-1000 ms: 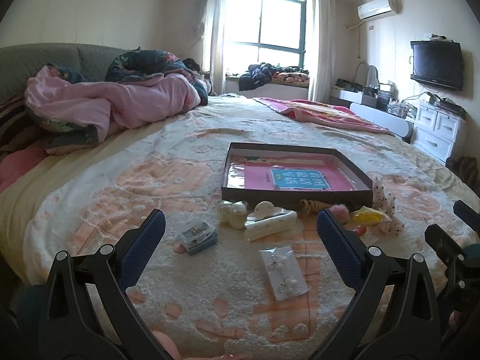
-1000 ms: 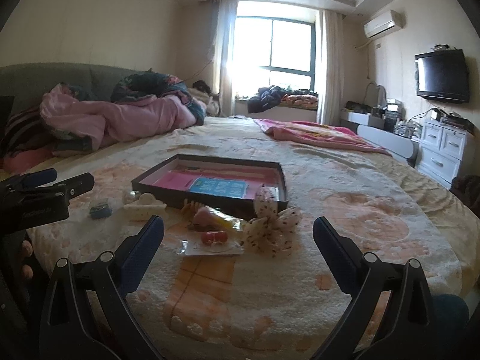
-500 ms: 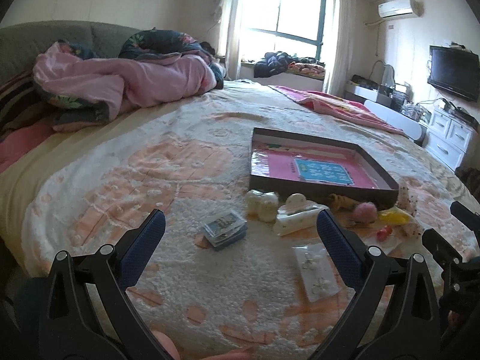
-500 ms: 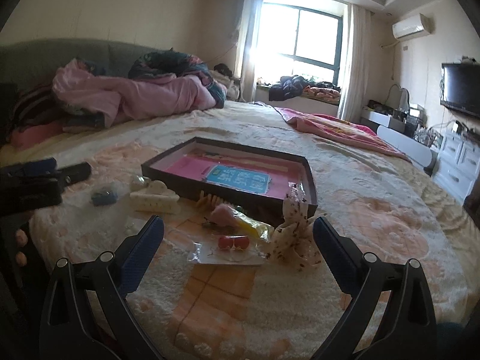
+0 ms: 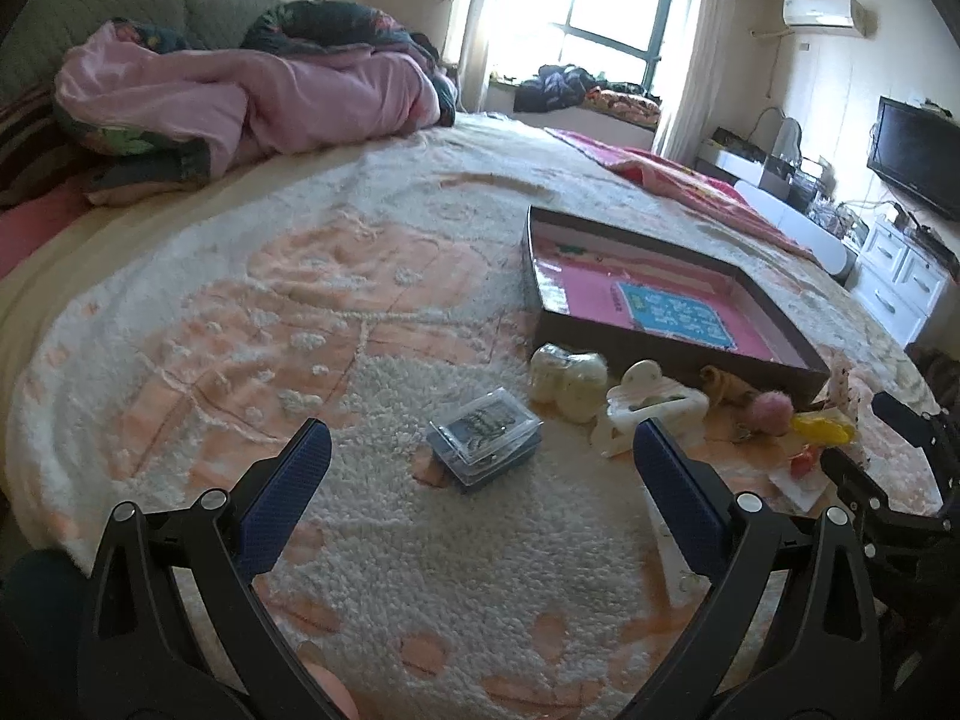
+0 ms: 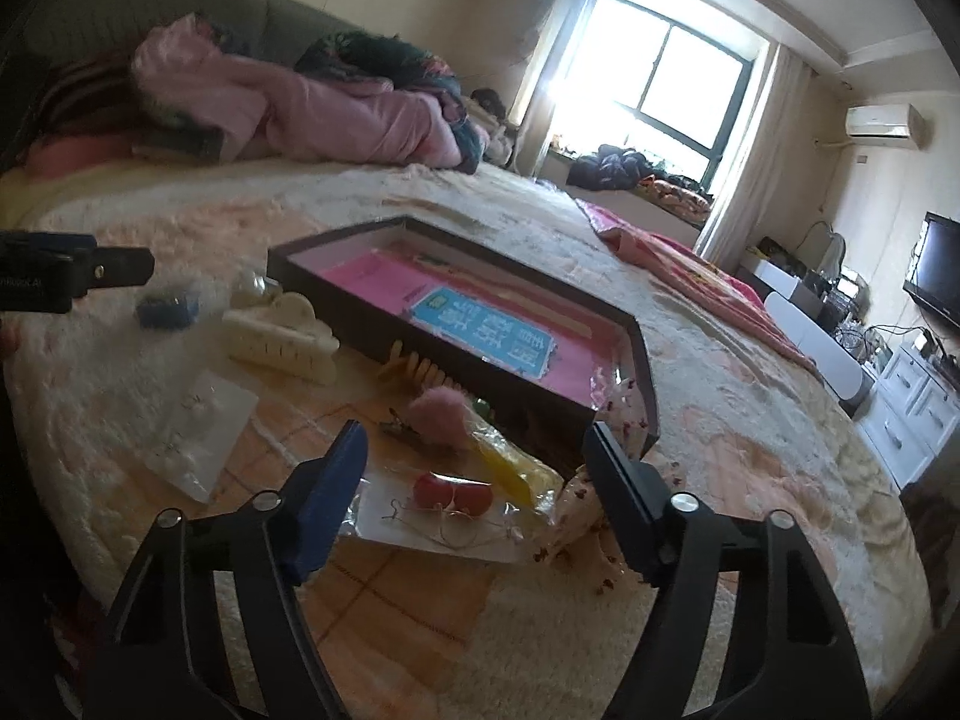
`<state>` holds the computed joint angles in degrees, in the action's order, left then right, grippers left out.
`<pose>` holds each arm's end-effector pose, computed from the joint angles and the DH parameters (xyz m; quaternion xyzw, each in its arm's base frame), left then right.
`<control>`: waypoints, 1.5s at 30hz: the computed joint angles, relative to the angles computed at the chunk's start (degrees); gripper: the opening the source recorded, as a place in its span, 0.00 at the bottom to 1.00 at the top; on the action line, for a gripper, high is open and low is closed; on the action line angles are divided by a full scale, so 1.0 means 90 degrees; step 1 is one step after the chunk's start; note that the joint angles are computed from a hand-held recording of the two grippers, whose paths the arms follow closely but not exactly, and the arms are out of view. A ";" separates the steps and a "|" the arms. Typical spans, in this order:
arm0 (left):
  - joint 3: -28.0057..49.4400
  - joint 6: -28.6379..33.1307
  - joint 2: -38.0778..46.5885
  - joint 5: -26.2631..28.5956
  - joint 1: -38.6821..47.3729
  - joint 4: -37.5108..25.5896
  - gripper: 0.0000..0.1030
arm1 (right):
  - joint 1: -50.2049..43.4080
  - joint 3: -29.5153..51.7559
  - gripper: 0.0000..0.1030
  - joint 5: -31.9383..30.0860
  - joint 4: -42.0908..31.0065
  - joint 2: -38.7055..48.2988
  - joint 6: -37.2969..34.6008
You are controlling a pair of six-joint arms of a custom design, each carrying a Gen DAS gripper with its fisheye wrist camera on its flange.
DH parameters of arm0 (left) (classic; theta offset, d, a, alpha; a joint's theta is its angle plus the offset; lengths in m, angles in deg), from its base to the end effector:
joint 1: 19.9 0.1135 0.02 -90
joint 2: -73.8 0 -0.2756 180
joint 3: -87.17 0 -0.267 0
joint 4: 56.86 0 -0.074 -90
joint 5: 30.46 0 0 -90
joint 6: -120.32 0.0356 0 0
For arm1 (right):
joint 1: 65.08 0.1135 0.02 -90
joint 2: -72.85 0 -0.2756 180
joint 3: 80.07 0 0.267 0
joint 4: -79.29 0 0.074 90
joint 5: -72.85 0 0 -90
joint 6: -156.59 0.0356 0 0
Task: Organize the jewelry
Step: 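Grasp clear jewelry box with left tool while right tool grasps yellow hair ties, then carry clear box into pink box with left tool while right tool carries hair ties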
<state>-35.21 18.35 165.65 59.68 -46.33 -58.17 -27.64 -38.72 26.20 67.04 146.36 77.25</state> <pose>0.3034 -0.1509 0.1751 0.1125 0.8820 -0.1515 0.4318 0.2047 0.1260 0.1657 -0.0592 0.8666 -0.1642 0.4675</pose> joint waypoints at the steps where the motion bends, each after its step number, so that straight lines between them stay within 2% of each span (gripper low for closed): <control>1: 0.0069 0.0031 0.0092 0.0006 0.0028 -0.0031 0.90 | -0.0095 0.0028 0.64 -0.0101 0.0020 0.0084 -0.0013; 3: 0.0175 0.0123 0.0252 0.0197 0.0099 -0.0049 0.90 | -0.0190 0.0040 0.60 -0.0098 0.0074 0.0192 -0.0079; 8: 0.0552 0.0349 0.0683 0.0168 0.0084 -0.0314 0.89 | -0.0558 0.0060 0.47 -0.0314 0.0325 0.0465 -0.0387; 10: 0.0650 0.0394 0.0823 0.0289 0.0108 -0.0334 0.85 | -0.0670 0.0056 0.36 -0.0380 0.0483 0.0556 -0.0528; 13: 0.0838 0.0502 0.1021 0.0337 0.0097 -0.0410 0.81 | -0.0790 0.0034 0.29 -0.0478 0.0699 0.0594 -0.0798; 21: 0.1174 0.0644 0.1352 0.0455 0.0080 -0.0612 0.56 | -0.1039 0.0009 0.23 -0.0918 0.0752 0.0232 -0.0844; 23: 0.1195 0.0686 0.1372 0.0420 0.0069 -0.0643 0.44 | -0.1013 -0.0013 0.21 -0.0971 0.0763 0.0091 -0.0848; 26: 0.1202 0.0690 0.1359 0.0449 0.0070 -0.0669 0.43 | -0.0961 0.0006 0.12 -0.1094 0.0710 -0.0076 -0.0802; 31: 0.1063 0.0706 0.1182 0.0436 0.0083 -0.0601 0.43 | -0.1038 0.0017 0.11 -0.1365 0.0615 -0.0296 -0.0676; 35: 0.0993 0.0681 0.0927 0.0443 0.0103 -0.0607 0.43 | -0.1283 0.0045 0.11 -0.1838 0.0522 -0.0580 -0.0503; 45: 0.1662 0.0633 0.0908 0.0382 -0.0135 -0.1008 0.43 | -0.1880 0.0255 0.11 -0.2279 0.0651 -0.0822 -0.0637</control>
<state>-20.25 24.05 173.82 63.12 -47.54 -67.24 -44.56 -36.42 5.68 72.89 138.97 71.52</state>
